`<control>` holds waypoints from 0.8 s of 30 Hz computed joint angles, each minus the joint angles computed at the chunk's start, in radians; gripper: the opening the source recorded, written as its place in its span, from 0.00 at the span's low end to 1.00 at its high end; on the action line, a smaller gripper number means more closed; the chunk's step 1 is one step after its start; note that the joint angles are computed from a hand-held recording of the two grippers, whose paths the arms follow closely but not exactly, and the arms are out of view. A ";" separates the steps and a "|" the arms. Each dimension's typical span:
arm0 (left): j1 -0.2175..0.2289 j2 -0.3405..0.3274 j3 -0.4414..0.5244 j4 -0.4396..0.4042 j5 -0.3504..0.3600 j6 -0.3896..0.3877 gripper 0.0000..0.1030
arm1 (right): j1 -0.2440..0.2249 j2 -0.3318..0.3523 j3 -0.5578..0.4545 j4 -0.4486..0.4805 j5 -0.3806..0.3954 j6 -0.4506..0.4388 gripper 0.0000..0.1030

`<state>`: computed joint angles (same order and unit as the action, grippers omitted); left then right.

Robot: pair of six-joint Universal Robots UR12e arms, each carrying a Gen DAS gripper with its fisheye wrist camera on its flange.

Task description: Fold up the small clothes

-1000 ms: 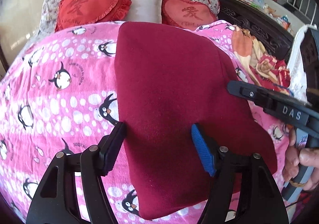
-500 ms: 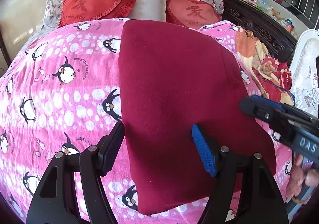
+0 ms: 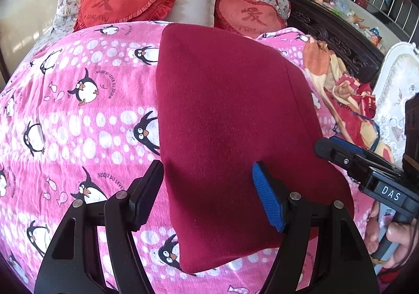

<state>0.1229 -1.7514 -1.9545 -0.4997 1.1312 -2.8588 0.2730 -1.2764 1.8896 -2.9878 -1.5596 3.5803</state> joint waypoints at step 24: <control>0.065 -0.105 0.073 -0.182 -0.299 -0.121 0.90 | -0.043 0.097 -0.054 -0.084 0.200 -0.027 0.89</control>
<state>0.1875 -1.8561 -1.8815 -0.6820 0.8321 -2.9802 0.2302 -1.1792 1.8353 -3.0715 -1.3600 3.5535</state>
